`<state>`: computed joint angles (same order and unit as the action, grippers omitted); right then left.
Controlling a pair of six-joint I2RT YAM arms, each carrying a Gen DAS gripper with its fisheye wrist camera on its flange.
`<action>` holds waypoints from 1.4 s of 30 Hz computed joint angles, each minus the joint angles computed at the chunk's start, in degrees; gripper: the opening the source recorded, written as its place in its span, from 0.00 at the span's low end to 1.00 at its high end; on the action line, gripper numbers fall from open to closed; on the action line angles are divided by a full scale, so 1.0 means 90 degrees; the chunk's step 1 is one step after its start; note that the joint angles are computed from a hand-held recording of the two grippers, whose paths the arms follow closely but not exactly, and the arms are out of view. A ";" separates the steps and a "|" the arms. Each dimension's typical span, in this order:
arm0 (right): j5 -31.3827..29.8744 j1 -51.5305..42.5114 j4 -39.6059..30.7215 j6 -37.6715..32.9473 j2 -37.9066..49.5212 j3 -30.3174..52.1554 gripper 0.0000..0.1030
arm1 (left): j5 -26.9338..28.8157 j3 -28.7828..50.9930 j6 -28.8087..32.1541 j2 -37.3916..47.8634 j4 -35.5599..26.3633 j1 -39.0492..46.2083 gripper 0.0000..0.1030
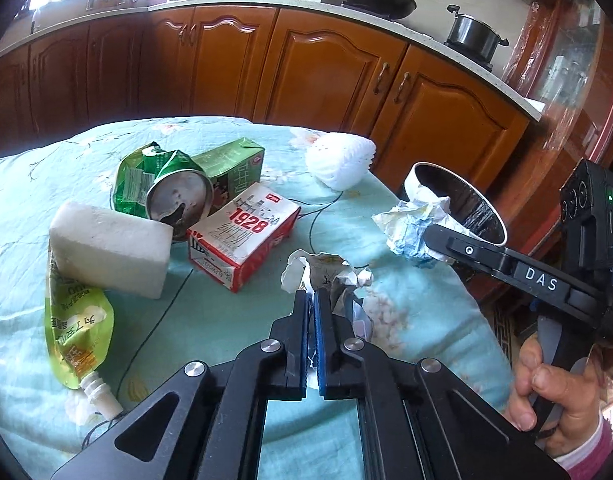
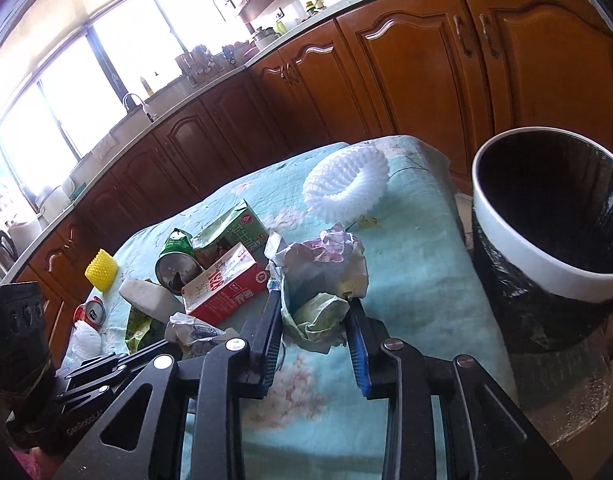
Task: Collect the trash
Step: 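Carry both crumpled items over the black trash bin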
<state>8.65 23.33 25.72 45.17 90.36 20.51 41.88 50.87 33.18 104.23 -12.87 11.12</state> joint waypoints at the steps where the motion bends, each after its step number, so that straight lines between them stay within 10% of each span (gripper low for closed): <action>1: 0.0066 -0.0002 -0.0084 0.0036 -0.0227 -0.0149 0.30 | 0.0004 -0.0003 -0.0005 -0.0030 -0.0013 -0.0041 0.02; 28: 0.0063 -0.1465 -0.2394 0.0029 -0.4475 -0.1896 0.30 | -0.0297 -0.0108 -0.1131 -0.0480 0.0739 -0.1965 0.01; 42: -0.0913 -0.3311 -0.2602 -0.1193 -0.4604 -0.1775 0.30 | -0.0832 0.0362 -0.1918 -0.0115 0.1402 -0.3037 0.01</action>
<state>0.43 -6.47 2.30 34.44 48.92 4.53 34.39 54.12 15.92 103.19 -0.25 -16.21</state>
